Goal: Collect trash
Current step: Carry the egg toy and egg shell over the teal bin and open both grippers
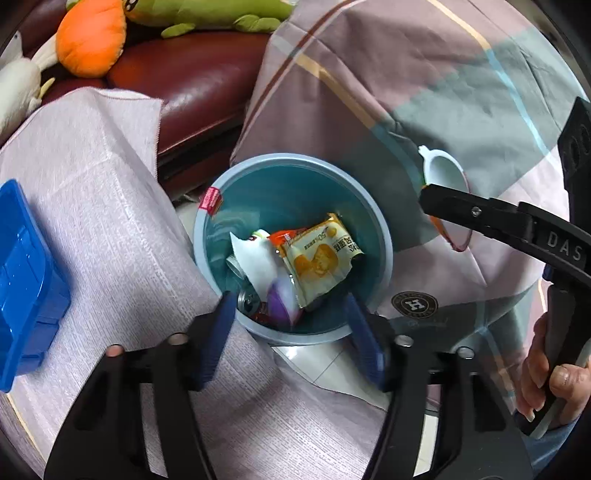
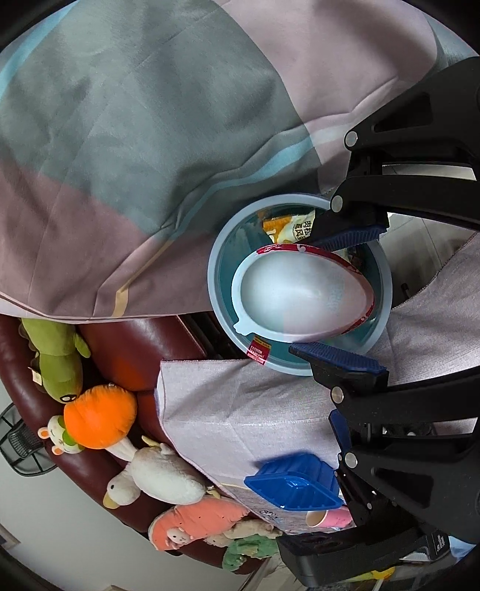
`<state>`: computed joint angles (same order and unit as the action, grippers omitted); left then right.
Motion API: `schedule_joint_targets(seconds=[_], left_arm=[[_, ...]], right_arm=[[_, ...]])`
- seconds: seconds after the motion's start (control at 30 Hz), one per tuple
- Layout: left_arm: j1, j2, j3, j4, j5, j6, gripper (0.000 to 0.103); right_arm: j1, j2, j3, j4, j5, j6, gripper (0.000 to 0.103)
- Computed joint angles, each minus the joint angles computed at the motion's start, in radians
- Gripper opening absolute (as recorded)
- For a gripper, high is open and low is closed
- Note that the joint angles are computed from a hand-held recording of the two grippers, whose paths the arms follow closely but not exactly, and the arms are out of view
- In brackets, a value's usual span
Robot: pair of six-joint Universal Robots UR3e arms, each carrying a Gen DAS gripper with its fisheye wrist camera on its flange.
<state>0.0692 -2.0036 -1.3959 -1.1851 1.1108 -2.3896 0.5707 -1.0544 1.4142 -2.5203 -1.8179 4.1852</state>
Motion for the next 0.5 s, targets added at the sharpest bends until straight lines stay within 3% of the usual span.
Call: schedule_joint_targets(seconds=[0.2, 0.33, 0.5], left_arm=[[0.035, 0.017, -0.006, -0.010, -0.005, 0.004, 0.067], [0.069, 0.057, -0.049, 0.007, -0.014, 0.016, 0.083], [0.112, 0.102, -0.080, -0.016, -0.035, 0.058, 0.085]], right_arm=[[0.000, 0.006, -0.030, 0.041, 0.004, -0.007, 0.046], [0.006, 0.024, -0.073, 0.075, 0.001, -0.008, 0.046], [0.013, 0.075, -0.168, 0.138, 0.007, -0.014, 0.049]])
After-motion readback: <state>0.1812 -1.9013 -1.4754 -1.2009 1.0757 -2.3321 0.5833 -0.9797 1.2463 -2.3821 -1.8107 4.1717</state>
